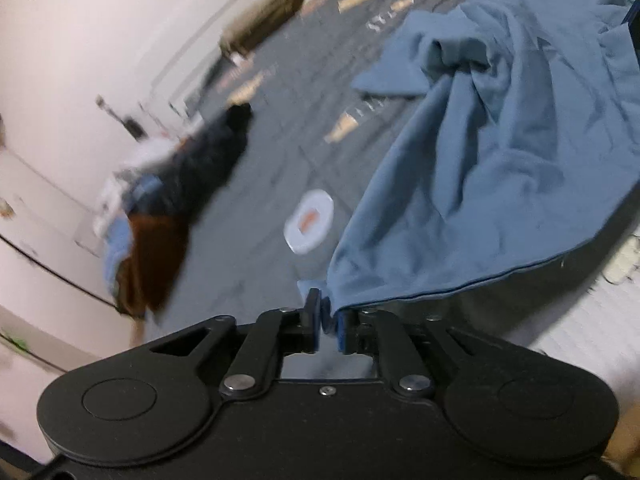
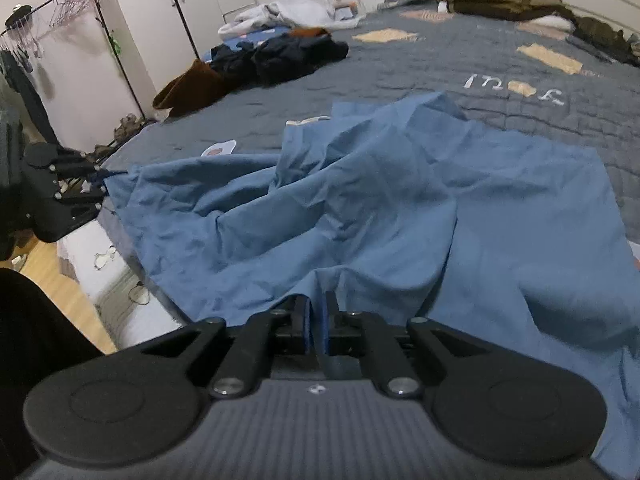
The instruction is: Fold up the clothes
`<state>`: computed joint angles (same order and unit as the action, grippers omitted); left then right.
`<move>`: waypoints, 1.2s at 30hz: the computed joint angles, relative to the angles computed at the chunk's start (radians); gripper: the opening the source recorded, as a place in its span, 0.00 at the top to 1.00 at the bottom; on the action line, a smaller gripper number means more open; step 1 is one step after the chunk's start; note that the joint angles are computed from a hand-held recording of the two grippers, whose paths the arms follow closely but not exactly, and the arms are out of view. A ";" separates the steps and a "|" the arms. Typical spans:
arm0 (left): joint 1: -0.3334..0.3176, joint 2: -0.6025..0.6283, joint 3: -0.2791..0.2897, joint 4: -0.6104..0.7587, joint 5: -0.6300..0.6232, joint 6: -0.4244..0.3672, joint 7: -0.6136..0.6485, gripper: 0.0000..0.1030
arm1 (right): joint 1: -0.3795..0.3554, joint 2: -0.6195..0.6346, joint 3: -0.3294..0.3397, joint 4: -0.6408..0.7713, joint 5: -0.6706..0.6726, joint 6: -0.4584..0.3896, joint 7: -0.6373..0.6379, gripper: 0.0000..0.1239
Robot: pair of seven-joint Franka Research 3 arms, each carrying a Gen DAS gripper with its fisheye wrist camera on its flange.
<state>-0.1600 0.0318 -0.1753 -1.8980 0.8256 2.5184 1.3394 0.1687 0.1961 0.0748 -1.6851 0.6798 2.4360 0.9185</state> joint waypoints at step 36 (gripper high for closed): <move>0.048 0.455 -0.107 0.511 -0.786 0.189 0.352 0.57 | -0.020 0.144 0.067 0.156 0.257 0.226 0.040 0.54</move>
